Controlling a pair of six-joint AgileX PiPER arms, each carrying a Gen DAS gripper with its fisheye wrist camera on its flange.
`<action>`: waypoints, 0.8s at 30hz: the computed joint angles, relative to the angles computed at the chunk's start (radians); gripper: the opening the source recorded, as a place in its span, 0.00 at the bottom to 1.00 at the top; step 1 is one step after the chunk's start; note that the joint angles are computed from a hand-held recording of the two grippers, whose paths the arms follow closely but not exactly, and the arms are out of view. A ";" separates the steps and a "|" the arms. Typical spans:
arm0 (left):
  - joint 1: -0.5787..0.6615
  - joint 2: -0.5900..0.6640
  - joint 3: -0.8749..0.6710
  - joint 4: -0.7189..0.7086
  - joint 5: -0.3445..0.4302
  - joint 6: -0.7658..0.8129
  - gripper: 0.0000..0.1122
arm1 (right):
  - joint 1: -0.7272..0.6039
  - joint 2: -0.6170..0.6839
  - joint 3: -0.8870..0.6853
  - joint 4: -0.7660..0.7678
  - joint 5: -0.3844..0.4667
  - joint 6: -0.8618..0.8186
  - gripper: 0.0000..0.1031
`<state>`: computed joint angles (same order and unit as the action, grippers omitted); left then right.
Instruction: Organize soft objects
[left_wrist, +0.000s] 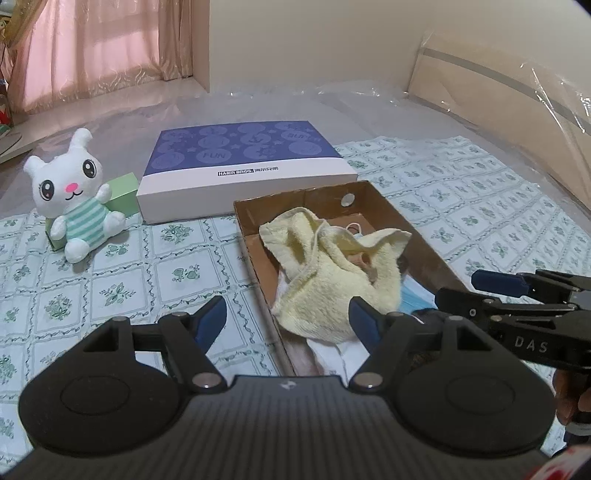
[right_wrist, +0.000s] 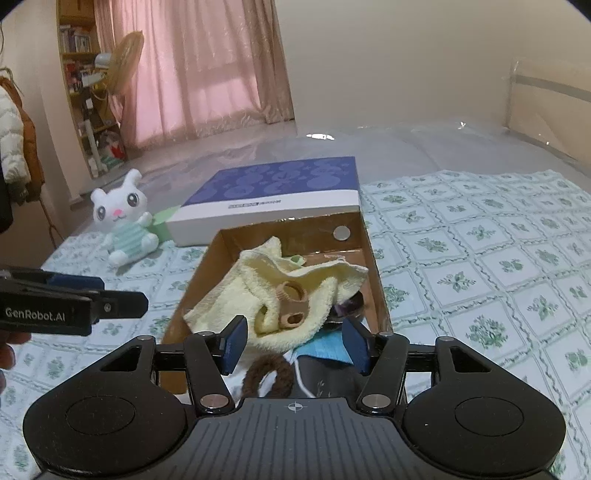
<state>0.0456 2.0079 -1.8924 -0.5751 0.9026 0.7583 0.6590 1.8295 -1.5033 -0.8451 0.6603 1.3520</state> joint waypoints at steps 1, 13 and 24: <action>0.004 -0.022 0.027 -0.009 -0.004 0.012 0.64 | 0.011 -0.011 0.005 -0.007 0.011 0.012 0.56; 0.119 -0.294 0.327 -0.121 0.021 0.168 0.66 | 0.210 -0.137 0.075 -0.098 0.169 0.201 0.60; 0.332 -0.523 0.551 -0.250 0.118 0.367 0.75 | 0.438 -0.131 -0.012 -0.130 0.400 0.293 0.67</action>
<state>0.3775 1.4849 -1.3412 -0.8256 1.0209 1.1249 1.0973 1.6982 -1.5151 -0.9752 1.0604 1.6453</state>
